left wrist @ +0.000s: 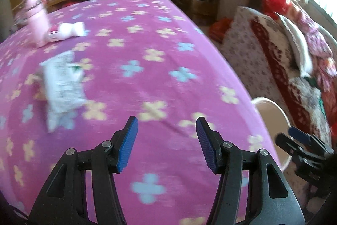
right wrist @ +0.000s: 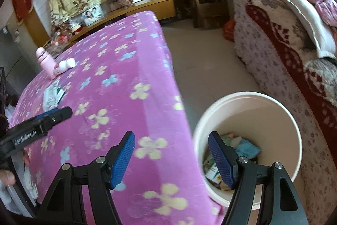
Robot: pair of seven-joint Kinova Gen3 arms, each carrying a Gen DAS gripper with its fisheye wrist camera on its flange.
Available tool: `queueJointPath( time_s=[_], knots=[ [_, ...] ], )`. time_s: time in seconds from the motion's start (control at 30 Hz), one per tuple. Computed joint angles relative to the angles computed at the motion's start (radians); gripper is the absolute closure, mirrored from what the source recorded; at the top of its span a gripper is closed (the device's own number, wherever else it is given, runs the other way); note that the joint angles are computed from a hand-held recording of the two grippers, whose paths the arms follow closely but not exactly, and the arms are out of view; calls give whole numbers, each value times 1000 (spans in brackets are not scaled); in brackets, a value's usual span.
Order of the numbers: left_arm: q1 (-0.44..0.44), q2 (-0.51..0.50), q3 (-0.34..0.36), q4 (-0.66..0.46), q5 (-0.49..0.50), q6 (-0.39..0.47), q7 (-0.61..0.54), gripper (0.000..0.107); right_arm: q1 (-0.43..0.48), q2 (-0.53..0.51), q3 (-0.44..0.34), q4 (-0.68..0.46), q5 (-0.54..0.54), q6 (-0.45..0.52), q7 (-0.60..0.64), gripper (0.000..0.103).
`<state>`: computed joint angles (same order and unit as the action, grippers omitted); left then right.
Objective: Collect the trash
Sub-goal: 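Move both open tools back over the remaining trash on the table, then grasp the white snack wrapper with the left tool while the right tool grasps the Watermelon Frost box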
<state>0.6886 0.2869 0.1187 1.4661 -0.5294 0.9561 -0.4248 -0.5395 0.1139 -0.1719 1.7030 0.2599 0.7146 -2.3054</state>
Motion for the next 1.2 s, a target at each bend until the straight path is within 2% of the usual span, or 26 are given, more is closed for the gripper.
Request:
queueJointPath(
  time_s=[0.13, 0.47, 0.63, 0.83, 1.07, 1.2],
  knots=[
    [-33, -15, -26, 6, -21, 52, 18, 52, -24, 27, -11, -34, -1, 9, 10, 33],
    [-151, 47, -75, -31, -19, 165, -41, 52, -89, 74, -10, -103, 9, 43, 20, 33],
    [-209, -61, -77, 108, -4, 116, -13, 52, -117, 102, -8, -141, 15, 59, 36, 33],
    [-292, -176, -48, 258, -16, 124, 0, 52, -142, 144, -8, -190, -10, 57, 68, 32],
    [-435, -368, -28, 421, 88, 2, -78, 52, -185, 242, -18, -315, -64, 85, 159, 32],
    [-490, -380, -11, 423, 140, -16, -148, 52, -199, 322, -26, -419, -120, 97, 236, 32]
  ],
)
